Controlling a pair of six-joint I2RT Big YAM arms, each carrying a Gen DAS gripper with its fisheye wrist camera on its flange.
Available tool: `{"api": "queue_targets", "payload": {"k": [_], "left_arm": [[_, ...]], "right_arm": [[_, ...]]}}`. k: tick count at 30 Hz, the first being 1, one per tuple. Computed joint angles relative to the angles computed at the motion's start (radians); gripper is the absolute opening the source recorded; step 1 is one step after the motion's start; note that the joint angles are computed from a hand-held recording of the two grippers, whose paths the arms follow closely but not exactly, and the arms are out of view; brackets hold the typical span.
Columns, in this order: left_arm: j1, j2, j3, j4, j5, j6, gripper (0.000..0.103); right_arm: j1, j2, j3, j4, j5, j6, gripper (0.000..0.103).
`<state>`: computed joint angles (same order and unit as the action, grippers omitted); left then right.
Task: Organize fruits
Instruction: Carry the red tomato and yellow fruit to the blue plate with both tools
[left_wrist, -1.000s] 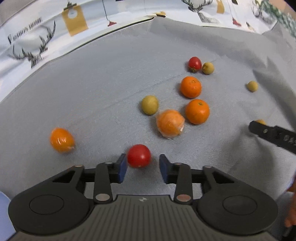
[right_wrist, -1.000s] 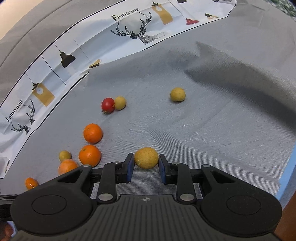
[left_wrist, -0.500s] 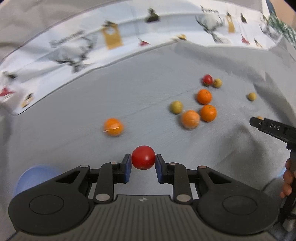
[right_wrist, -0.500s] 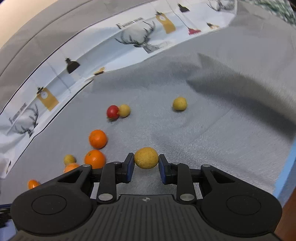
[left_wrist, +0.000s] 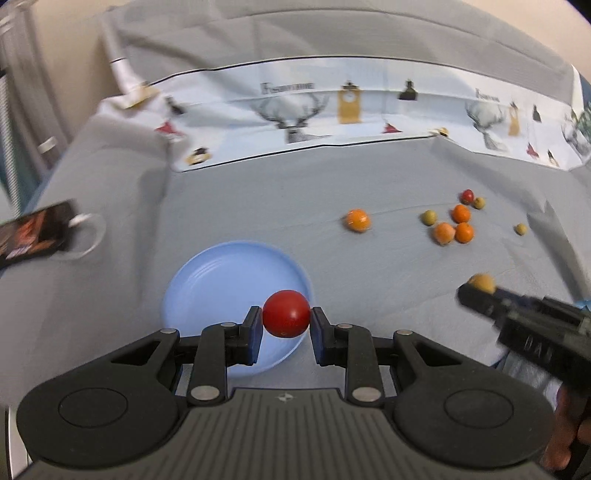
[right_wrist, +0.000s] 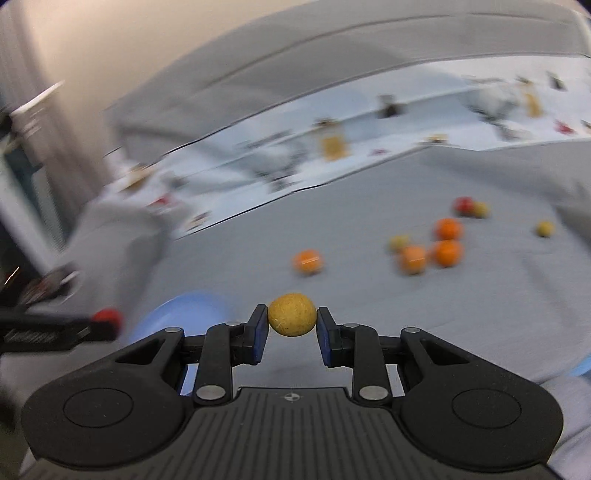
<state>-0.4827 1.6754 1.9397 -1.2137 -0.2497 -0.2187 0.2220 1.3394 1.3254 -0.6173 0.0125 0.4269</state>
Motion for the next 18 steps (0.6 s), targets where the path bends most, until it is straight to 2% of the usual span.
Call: {"api": "queue_targets", "payload": {"k": [2,9,18], "left_arm": [[0.010,-0.073,-0.085,0.025,-0.013,-0.009,0.030],[0.052,-0.242,-0.279,0.071,-0.009,-0.037,0.030],[0.080,-0.307,-0.340,0.104,0.015,-0.056,0.030]], "right_arm": [[0.046,-0.009,0.007,-0.015,-0.018,-0.013,0.030],[0.166,-0.015,0.033,-0.066,0.027,-0.066,0.030],[0.218,-0.020,0.047,-0.082,0.096,-0.094,0.030]]}}
